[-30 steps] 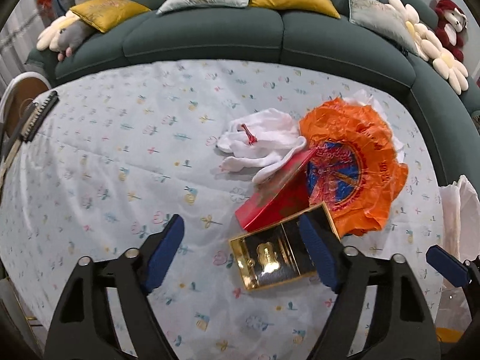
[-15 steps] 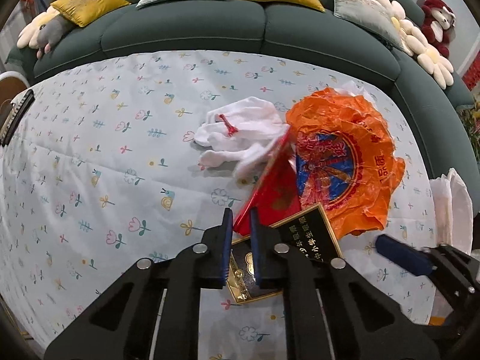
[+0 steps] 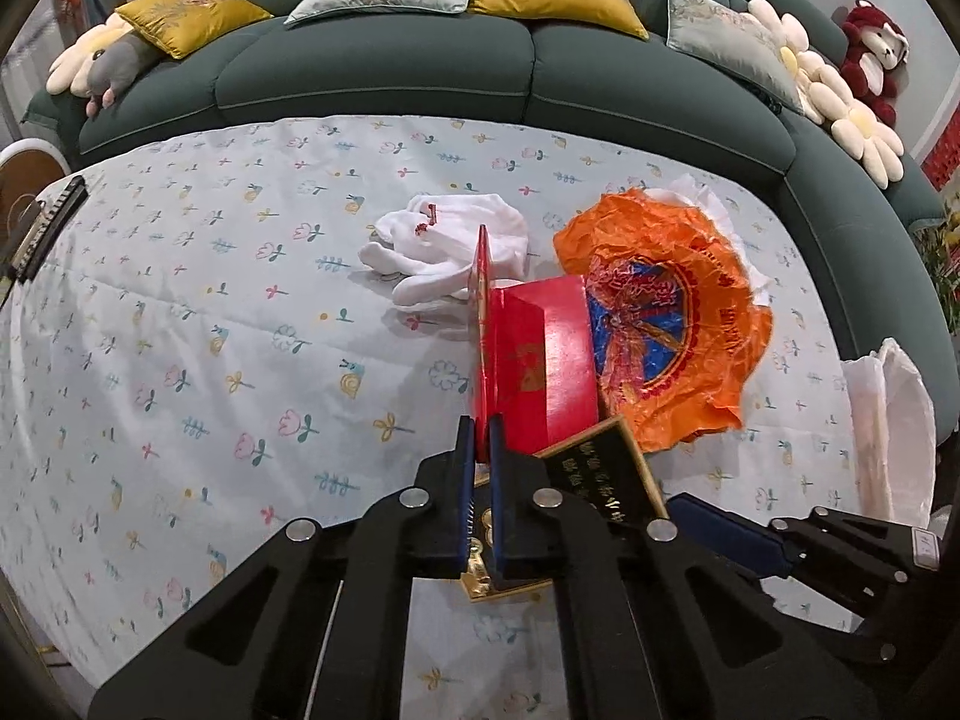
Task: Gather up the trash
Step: 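Lift the red envelope and gold box and carry both toward the wastebasket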
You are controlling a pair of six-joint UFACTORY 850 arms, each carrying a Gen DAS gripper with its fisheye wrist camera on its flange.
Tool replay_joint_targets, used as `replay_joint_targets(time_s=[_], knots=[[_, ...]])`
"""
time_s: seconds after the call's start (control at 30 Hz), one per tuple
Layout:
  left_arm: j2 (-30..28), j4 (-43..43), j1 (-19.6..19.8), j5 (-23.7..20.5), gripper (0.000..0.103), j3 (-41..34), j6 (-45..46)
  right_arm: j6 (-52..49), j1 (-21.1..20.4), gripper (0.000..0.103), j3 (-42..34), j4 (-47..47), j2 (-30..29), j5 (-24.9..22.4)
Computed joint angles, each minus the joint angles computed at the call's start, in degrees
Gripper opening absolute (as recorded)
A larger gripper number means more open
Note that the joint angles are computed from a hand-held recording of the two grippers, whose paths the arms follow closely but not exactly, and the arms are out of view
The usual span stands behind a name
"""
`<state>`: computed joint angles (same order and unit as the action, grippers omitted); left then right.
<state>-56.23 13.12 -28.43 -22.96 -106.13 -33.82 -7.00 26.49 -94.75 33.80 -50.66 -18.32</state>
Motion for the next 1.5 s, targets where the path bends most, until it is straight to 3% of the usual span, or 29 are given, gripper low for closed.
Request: replay_joint_targets(time_s=[0.3,0.53,0.83,1.13,1.5], knots=[[6.0,7.9,-2.3,1.9,0.004,6.6,-10.1,2.9,-0.8,0.013,12.5,-2.5,10.6,5.7],[9.3,12.6,-5.9,2.4,0.004,8.9,-15.0,25.2,-1.6,0.013,21.9,-25.5,19.5,9.3],[9.3,13.3,-11.3,1.6,0.004,5.9,-12.8,67.1,-4.2,0.013,32.9,-67.1,30.2,10.5],[4.6,8.3,-16.4,-1.1,0.004,-3.4,-5.3,93.8,-9.1,0.013,41.4,-93.2,39.2,9.3],[-6.5,1.4,-20.6,-9.1,0.004,-22.4,4.7,103.8,-16.5,0.012,46.8,-103.7,45.0,8.5]])
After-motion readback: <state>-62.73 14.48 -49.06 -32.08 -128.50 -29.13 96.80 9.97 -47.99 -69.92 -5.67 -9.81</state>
